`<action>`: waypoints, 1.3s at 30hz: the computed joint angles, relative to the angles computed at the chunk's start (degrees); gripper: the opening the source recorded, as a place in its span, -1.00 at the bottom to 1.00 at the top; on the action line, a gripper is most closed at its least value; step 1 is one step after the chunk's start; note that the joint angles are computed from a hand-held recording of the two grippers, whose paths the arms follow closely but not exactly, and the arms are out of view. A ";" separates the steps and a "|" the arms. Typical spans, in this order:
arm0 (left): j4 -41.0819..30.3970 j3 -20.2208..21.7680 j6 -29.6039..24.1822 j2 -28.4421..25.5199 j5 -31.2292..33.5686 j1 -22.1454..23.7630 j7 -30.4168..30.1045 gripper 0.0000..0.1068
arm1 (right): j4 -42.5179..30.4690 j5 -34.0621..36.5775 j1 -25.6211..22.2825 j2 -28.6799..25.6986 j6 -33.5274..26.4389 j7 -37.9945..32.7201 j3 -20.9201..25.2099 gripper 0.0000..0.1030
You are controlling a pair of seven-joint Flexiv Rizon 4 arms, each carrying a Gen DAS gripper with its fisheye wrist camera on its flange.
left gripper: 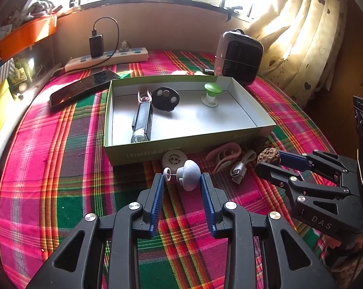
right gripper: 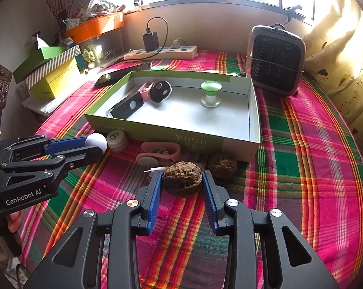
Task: Organize objects
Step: 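Carry the white knob and walnut over the box with both grippers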
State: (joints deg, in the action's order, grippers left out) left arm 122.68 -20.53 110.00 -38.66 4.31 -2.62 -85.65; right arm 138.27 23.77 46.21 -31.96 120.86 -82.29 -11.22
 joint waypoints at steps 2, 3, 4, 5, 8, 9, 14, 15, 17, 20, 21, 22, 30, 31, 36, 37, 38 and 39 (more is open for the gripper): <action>-0.10 -0.08 0.00 0.16 0.06 0.01 0.01 -0.46 | -0.05 0.14 0.28 0.13 -0.08 -0.17 -0.33 -0.33; -0.15 -0.03 -0.06 0.24 0.04 -0.06 0.02 -0.46 | -0.08 0.16 0.28 0.23 -0.06 -0.21 -0.38 -0.33; -0.19 -0.10 -0.09 0.30 0.04 -0.02 0.00 -0.46 | -0.13 0.16 0.23 0.33 -0.06 -0.24 -0.40 -0.33; -0.25 -0.25 -0.13 0.31 0.12 0.10 0.03 -0.46 | -0.14 0.20 0.21 0.37 0.00 -0.28 -0.41 -0.33; -0.67 -0.42 -0.52 0.30 0.06 0.14 0.18 -0.46 | -0.37 0.55 0.65 0.63 -0.21 -0.60 -1.06 -0.33; -0.83 -0.35 -0.75 0.34 -0.03 0.03 0.28 -0.46 | -0.47 0.56 0.68 0.73 -0.26 -0.71 -1.20 -0.33; -1.72 -0.41 -1.41 0.30 -0.36 -0.24 0.90 -0.46 | -1.25 0.58 0.95 1.19 -0.86 -1.44 -2.36 -0.33; -1.91 -0.46 -1.62 0.29 -0.49 -0.27 1.00 -0.46 | -1.41 0.53 0.89 1.25 -0.97 -1.53 -2.50 -0.33; -2.28 -0.92 -1.86 0.19 -0.56 0.03 1.22 -0.46 | -1.80 0.61 1.14 1.25 -1.27 -1.80 -3.13 -0.33; -2.98 -0.86 -1.98 0.11 -0.86 -0.17 1.57 -0.46 | -2.50 0.10 0.59 1.25 -1.81 -1.99 -3.52 -0.33; -3.36 -0.58 -2.19 0.07 -1.13 -0.50 1.70 -0.46 | -2.74 0.13 0.79 1.24 -2.19 -2.09 -4.05 -0.33; -3.67 -0.54 -2.37 0.03 -1.33 -0.58 1.79 -0.46 | -2.94 0.14 1.03 1.17 -2.42 -2.20 -4.58 -0.33; -6.35 0.05 -3.52 -0.96 -2.78 -1.41 2.96 -0.46 | -5.22 -1.43 0.56 0.08 -4.81 -1.30 -7.33 -0.33; -6.78 0.57 -3.65 -1.09 -3.12 -1.97 3.12 -0.46 | -5.57 -1.82 0.27 -0.09 -5.24 -0.97 -7.47 -0.33; -8.85 1.55 -4.75 -2.09 -4.53 -3.22 3.96 -0.46 | -7.02 -4.19 -1.24 -1.11 -6.64 0.44 -7.87 -0.33; -9.30 1.90 -5.01 -2.29 -4.87 -3.61 4.14 -0.46 | -7.35 -4.53 -1.33 -1.43 -6.97 0.79 -8.14 -0.33; -9.70 1.87 -5.32 -2.53 -5.12 -3.66 4.33 -0.46 | -7.68 -4.99 -1.61 -1.73 -7.23 1.13 -8.28 -0.33; -10.09 1.93 -5.54 -2.79 -5.35 -3.77 4.54 -0.46 | -8.03 -5.49 -1.88 -1.98 -7.71 1.48 -8.45 -0.33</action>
State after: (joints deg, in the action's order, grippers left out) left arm 112.59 -18.60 104.46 -41.45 -1.04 -6.39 -81.11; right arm 130.24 18.27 44.33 -33.94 113.15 -80.81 -19.67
